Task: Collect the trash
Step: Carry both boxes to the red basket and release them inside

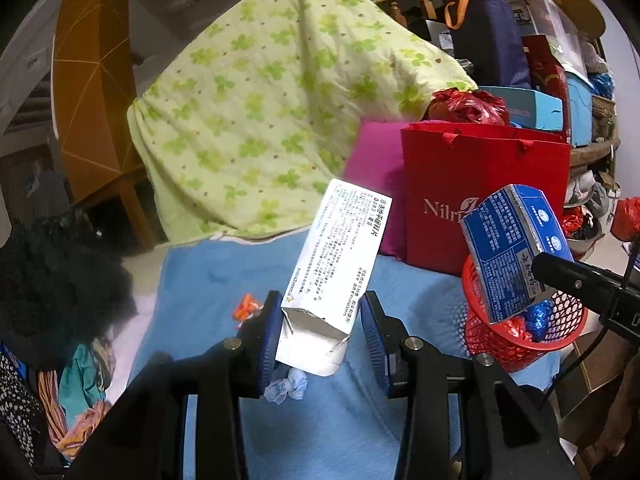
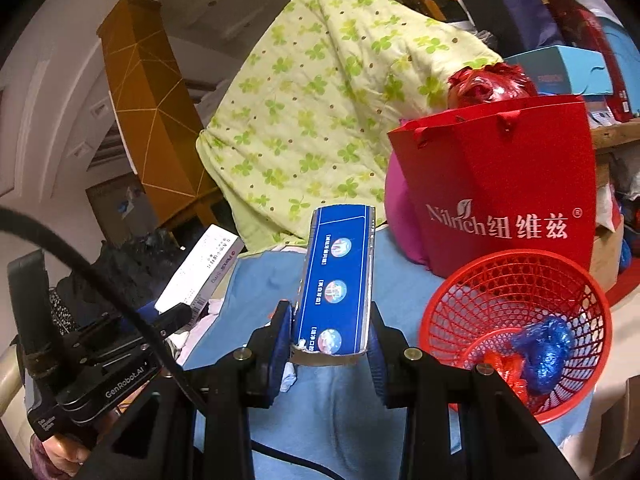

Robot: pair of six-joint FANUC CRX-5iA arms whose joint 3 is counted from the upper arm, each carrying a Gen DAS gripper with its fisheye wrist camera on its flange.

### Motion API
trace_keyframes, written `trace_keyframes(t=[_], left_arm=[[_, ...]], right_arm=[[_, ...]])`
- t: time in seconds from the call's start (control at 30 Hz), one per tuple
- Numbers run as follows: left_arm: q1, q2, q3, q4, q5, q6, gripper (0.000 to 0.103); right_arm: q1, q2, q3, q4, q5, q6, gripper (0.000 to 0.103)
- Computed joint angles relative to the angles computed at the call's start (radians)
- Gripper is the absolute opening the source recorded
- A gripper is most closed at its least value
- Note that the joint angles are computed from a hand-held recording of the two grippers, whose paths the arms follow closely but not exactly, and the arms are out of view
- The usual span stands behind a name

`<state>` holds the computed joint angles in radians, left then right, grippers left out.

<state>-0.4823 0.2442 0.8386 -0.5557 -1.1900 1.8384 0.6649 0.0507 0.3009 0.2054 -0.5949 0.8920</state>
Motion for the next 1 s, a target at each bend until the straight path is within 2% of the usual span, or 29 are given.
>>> trace_keyframes(t=[1.0], left_arm=[[-0.106, 0.2, 0.279, -0.003, -0.087, -0.131, 0.041]], right_arm=[[-0.089, -0.115, -0.176, 0.057, 0.085, -0.164, 0.038]])
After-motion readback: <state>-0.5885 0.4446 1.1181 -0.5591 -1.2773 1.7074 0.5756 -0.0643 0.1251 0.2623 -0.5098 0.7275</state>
